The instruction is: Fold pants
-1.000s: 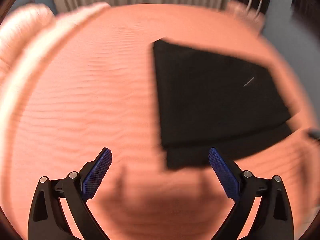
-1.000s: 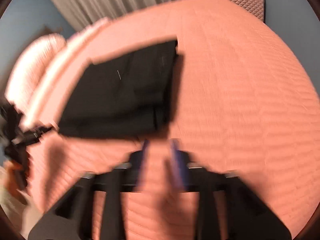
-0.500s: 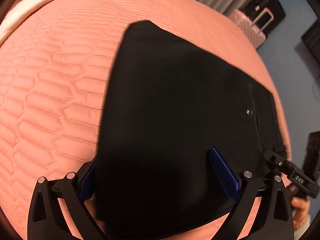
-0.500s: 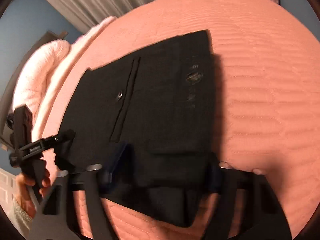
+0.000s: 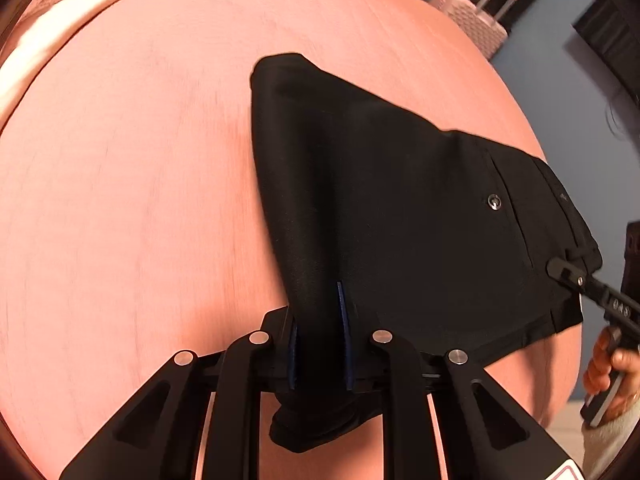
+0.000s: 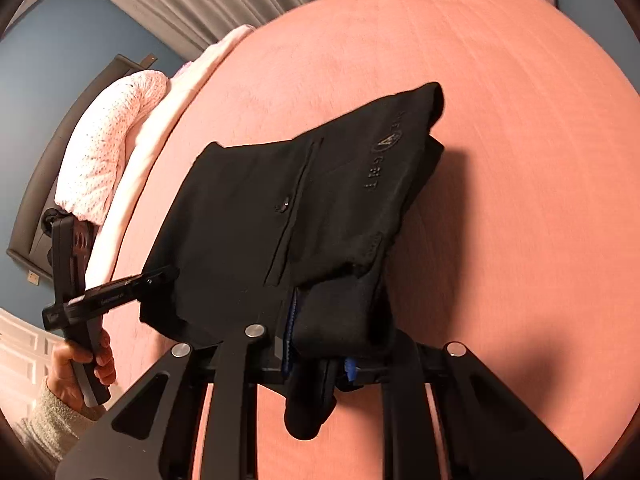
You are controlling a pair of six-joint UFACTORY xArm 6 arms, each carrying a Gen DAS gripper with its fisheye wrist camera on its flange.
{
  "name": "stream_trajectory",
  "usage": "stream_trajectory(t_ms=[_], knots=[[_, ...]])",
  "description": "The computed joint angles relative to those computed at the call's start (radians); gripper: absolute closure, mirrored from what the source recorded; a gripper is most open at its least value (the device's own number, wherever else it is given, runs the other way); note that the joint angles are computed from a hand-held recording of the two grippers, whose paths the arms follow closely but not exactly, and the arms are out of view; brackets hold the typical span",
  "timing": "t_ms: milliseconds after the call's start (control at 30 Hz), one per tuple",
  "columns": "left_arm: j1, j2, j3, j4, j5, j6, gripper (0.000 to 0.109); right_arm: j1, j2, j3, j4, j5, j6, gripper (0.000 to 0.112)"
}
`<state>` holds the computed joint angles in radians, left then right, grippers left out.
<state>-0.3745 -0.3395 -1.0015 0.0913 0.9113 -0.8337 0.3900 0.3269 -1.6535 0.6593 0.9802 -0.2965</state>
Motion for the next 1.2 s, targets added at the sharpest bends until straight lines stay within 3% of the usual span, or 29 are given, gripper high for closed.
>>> stream_trajectory(t_ms=[100, 133, 167, 300, 367, 500, 567, 667, 767, 933, 1100, 1200], knots=[[-0.1, -0.024, 0.022, 0.104, 0.076, -0.111, 0.085, -0.003, -0.128, 0.195, 0.016, -0.038, -0.04, 0.094], [-0.118, -0.009, 0.004, 0.145, 0.104, -0.138, 0.073, 0.008, -0.139, 0.223, -0.011, -0.065, -0.037, 0.086], [-0.148, 0.008, -0.021, 0.217, 0.156, -0.189, 0.059, 0.02, -0.144, 0.241, -0.059, -0.098, -0.005, 0.074], [-0.242, 0.112, -0.214, 0.375, 0.443, -0.268, 0.047, 0.003, -0.249, 0.337, -0.144, -0.166, 0.12, 0.068], [-0.293, 0.153, -0.299, 0.446, 0.555, -0.275, 0.031, 0.007, -0.349, 0.423, -0.299, -0.246, 0.22, 0.057], [-0.404, 0.226, -0.446, 0.558, 0.729, -0.277, 0.028, 0.036, -0.487, 0.519, -0.541, -0.328, 0.366, 0.045], [-0.452, 0.193, -0.439, 0.571, 0.751, -0.304, 0.028, 0.057, -0.536, 0.54, -0.636, -0.344, 0.443, 0.026], [-0.488, 0.205, -0.498, 0.583, 0.772, -0.317, 0.028, 0.096, -0.604, 0.57, -0.75, -0.346, 0.517, 0.019], [-0.534, 0.234, -0.562, 0.601, 0.783, -0.351, 0.022, 0.133, -0.63, 0.573, -0.773, -0.351, 0.562, 0.018], [-0.617, 0.255, -0.64, 0.603, 0.847, -0.424, 0.022, 0.16, -0.687, 0.605, -0.8, -0.364, 0.631, 0.018], [-0.628, 0.247, -0.63, 0.552, 0.8, -0.478, 0.022, 0.177, -0.718, 0.627, -0.8, -0.359, 0.638, 0.018], [-0.641, 0.262, -0.645, 0.556, 0.815, -0.485, 0.022, 0.188, -0.733, 0.639, -0.834, -0.363, 0.654, 0.018]])
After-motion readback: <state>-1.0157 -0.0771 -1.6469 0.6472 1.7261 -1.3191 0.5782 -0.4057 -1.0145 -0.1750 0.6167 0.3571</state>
